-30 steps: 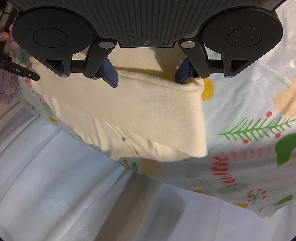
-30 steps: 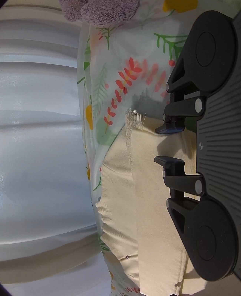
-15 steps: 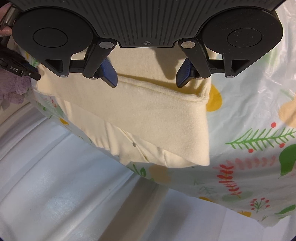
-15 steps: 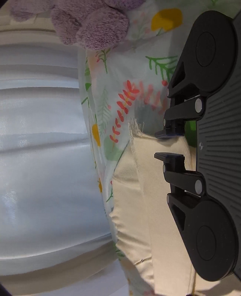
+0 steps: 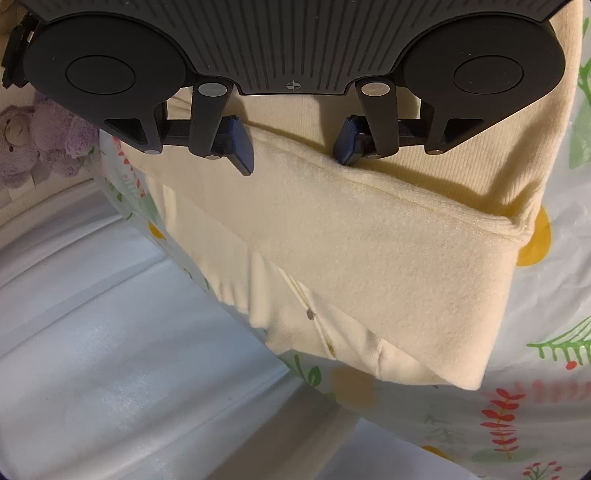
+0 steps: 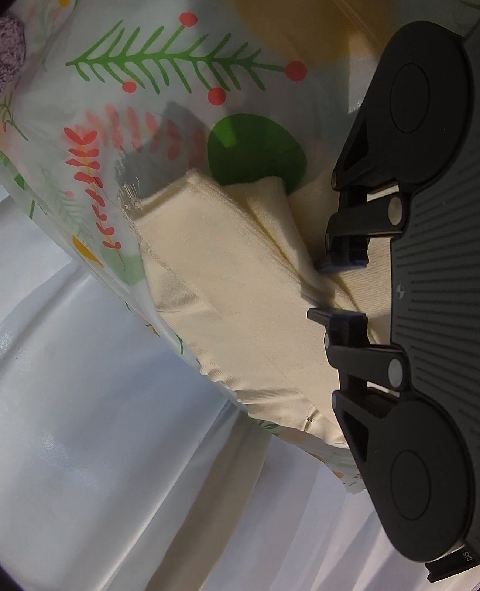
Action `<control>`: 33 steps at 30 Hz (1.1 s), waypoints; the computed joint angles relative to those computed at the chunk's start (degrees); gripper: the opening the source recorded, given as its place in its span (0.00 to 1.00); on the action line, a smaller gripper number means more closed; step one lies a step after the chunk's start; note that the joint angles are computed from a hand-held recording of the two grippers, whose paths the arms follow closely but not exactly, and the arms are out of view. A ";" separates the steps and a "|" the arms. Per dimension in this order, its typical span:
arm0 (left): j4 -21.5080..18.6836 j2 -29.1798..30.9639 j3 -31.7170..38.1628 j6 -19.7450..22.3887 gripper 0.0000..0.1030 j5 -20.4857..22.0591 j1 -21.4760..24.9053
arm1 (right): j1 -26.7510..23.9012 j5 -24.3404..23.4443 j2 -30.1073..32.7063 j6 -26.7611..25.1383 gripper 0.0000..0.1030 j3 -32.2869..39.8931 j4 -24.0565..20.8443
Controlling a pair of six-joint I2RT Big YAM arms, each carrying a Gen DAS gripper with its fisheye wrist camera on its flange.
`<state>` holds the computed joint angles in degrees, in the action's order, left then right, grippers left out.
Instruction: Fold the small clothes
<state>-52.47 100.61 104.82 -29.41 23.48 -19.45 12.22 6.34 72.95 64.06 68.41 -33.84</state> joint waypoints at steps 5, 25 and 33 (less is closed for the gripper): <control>-0.66 1.61 2.30 1.91 0.38 -2.74 -0.42 | -0.87 1.30 1.08 -2.08 0.10 0.80 0.22; -4.89 -0.05 6.35 18.31 0.72 -9.70 -2.20 | 4.99 12.45 1.81 -28.16 0.24 9.06 -9.24; -7.22 6.82 12.27 20.49 0.65 -16.08 -4.77 | 5.75 18.38 11.22 -42.83 0.18 13.60 -9.54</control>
<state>-59.70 107.43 117.09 -8.92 7.40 -24.21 17.97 24.72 84.18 21.23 82.01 -43.38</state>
